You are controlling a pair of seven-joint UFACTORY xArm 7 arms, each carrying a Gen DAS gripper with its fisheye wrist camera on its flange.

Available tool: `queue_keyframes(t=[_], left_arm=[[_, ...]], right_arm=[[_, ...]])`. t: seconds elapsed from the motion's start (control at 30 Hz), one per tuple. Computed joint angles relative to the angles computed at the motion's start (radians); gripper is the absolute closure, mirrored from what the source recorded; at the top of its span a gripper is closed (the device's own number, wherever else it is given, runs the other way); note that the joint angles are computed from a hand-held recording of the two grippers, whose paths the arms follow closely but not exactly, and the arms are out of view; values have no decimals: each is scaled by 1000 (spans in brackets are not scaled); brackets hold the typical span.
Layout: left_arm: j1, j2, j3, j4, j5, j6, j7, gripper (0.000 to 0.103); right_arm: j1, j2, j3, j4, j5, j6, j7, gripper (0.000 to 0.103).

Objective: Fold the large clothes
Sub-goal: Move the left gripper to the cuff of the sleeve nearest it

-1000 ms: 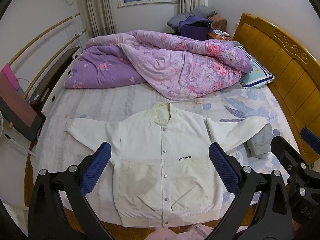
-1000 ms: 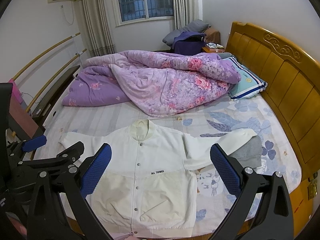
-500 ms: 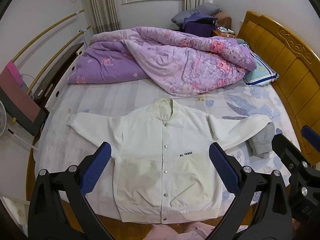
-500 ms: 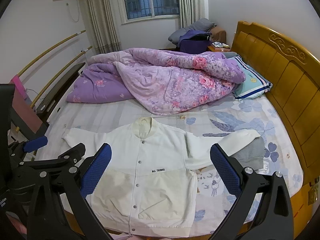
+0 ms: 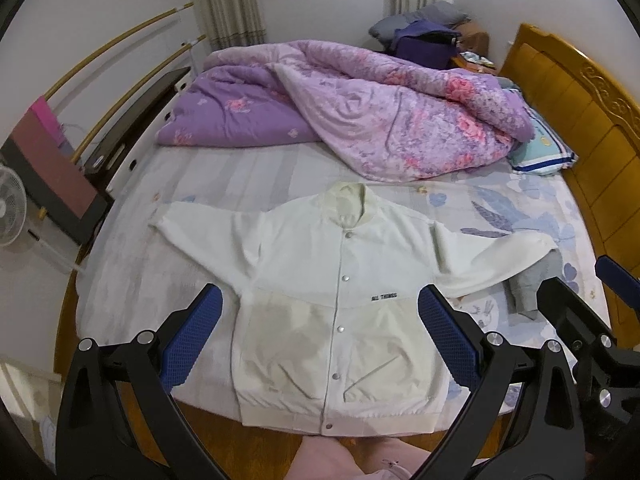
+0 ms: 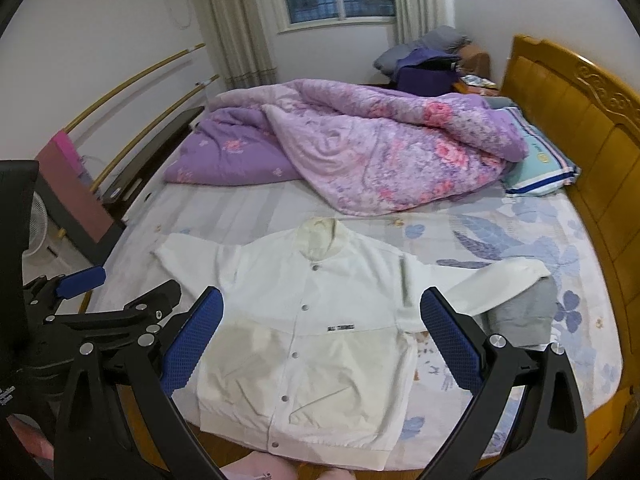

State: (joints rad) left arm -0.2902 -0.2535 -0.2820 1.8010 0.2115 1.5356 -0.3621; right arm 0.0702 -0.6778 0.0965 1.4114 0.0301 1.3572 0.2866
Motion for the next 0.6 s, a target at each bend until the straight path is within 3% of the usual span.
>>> queue_keyframes(t=[0.3, 0.6], left_arm=[[39, -51, 40, -66, -14, 51, -32, 5], [126, -113, 143, -196, -67, 7, 61, 5]], right_arm=[[69, 42, 2, -27, 73, -42, -61, 8], [125, 174, 81, -3, 75, -120, -49, 8]])
